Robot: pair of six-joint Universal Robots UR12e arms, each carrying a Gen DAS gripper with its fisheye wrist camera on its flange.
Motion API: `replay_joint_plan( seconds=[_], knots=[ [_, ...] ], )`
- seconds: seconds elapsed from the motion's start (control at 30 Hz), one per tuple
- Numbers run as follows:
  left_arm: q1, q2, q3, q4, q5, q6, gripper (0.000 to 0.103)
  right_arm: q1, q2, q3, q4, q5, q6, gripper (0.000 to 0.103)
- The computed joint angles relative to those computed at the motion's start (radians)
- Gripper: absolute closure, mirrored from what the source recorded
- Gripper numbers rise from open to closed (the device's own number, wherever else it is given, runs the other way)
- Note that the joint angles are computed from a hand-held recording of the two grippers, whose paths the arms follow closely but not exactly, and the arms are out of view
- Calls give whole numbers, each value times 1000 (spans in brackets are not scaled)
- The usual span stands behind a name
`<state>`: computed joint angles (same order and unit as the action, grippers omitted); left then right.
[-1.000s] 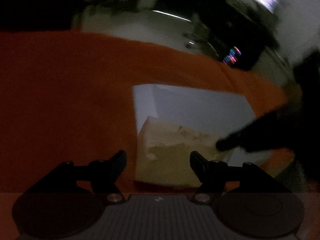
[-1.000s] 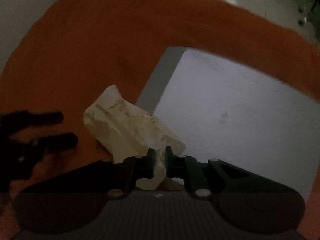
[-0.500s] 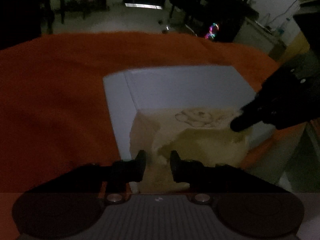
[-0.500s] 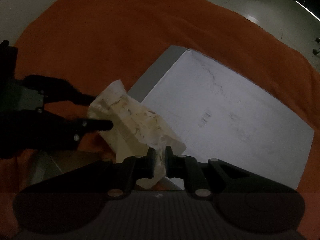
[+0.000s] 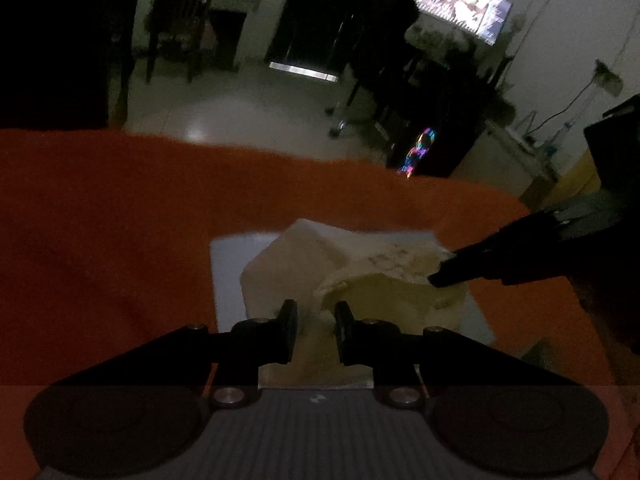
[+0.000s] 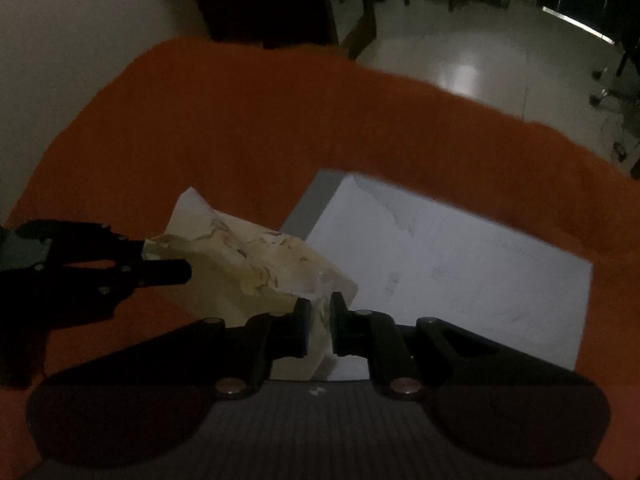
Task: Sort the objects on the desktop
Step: 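Close left tool on the tissue pack while right tool keeps holding it, then carry the tissue pack with both tools down into the open box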
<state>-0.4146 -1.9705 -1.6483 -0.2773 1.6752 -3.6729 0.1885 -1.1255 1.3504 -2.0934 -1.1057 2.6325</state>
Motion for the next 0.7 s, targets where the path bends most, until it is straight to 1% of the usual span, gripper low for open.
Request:
replay_joint_plan(
  seconds=[0.13, 0.2, 0.3, 0.4, 0.5, 0.7],
  knots=[
    [-35, 13, 35, -48, 42, -19, 87, -21, -51, 36, -29, 19, -8, 91],
    [-61, 15, 62, -113, 82, -39, 87, -32, -77, 55, -25, 27, -8, 91],
    [-90, 16, 95, -203, 85, -100, 87, -51, -116, 85, -6, 36, -8, 91],
    [-131, 9, 132, -289, 109, -120, 87, -73, -163, 130, 23, 35, -19, 91],
    [-163, -1, 160, -348, 110, -143, 87, -95, -204, 174, 51, 23, -28, 91],
    [-217, -19, 188, -434, 134, -174, 87, -129, -274, 253, 85, -1, -39, 92]
  ],
)
